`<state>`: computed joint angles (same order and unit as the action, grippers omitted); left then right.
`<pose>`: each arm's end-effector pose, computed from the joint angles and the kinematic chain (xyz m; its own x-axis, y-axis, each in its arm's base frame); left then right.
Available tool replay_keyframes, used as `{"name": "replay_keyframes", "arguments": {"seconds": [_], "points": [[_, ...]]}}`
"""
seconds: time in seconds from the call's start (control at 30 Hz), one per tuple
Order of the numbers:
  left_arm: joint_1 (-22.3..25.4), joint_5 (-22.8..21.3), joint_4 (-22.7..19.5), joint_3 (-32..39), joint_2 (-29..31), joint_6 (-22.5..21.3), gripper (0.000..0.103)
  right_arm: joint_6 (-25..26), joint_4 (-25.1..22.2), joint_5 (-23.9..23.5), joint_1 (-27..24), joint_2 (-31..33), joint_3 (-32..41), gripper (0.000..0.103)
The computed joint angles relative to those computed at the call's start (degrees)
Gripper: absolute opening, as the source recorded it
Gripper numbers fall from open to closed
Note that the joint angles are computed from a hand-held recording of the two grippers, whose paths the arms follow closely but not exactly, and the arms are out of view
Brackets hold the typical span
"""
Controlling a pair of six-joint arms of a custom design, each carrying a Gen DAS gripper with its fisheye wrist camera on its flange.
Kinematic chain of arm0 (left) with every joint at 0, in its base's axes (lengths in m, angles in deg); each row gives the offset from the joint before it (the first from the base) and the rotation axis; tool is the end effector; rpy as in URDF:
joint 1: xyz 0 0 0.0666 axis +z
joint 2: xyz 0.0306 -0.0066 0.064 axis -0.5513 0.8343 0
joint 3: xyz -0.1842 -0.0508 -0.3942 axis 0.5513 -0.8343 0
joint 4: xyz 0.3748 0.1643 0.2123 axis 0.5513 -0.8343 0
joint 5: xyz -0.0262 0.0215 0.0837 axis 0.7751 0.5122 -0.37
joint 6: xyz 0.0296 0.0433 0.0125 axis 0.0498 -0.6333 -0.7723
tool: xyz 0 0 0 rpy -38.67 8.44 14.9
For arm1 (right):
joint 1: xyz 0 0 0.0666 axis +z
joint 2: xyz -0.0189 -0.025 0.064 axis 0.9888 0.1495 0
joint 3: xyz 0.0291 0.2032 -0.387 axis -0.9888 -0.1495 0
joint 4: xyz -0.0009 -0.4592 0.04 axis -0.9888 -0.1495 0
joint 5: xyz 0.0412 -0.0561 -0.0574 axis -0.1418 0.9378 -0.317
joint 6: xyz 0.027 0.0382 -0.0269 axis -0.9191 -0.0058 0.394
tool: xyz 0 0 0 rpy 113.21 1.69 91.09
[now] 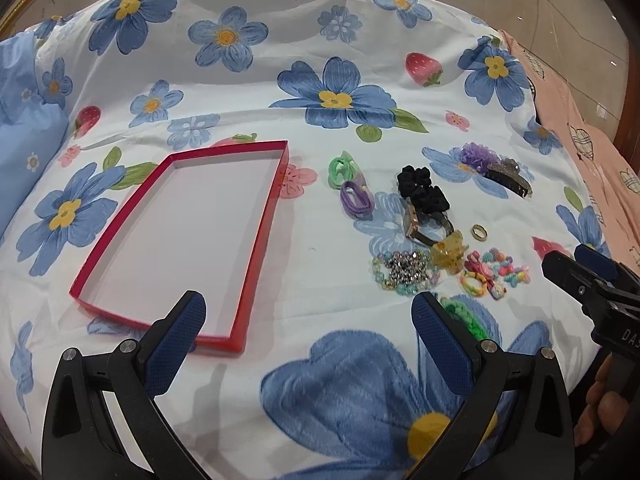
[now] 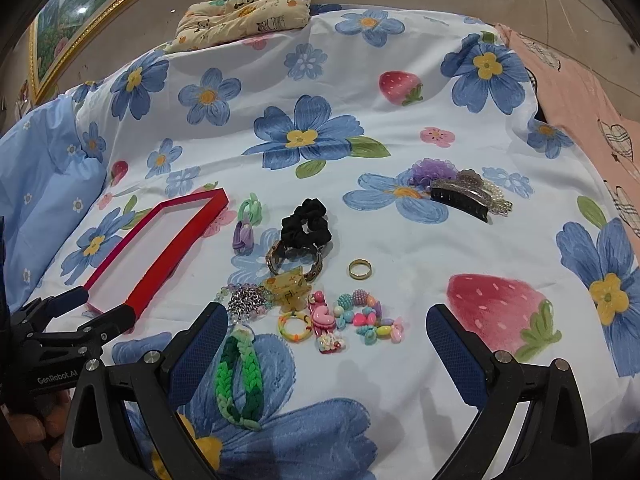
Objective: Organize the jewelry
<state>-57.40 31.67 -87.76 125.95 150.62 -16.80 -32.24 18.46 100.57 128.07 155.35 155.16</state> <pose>0.4760 -0.2103 0.5113 -0.6699 0.1935 -0.7168 0.3193 0.9467 -0.0428 0.3959 0.3891 0.5200 -0.6264 0.2568 -0.7360 0.1968 0.9657 0.1695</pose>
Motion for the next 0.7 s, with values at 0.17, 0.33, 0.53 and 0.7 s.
{"name": "replay_keyframes", "arguments": {"seconds": [0.17,0.33,0.53,0.7], "points": [[0.7,1.21,-1.6,3.9,3.08,-0.46,0.103,1.27,1.43,-2.22,-1.68,0.62,0.82,0.1],[1.3,3.6,-3.74,8.55,6.9,-0.56,0.103,2.42,3.12,-6.02,-4.15,1.46,1.61,0.099],[1.48,6.22,-5.91,14.3,11.89,-0.91,0.1,3.79,5.19,-10.36,-7.1,2.78,2.65,0.095],[1.69,7.88,-8.68,20.27,16.73,-1.53,0.095,4.69,5.6,-14.67,-10.14,5.21,4.77,0.084]]}}
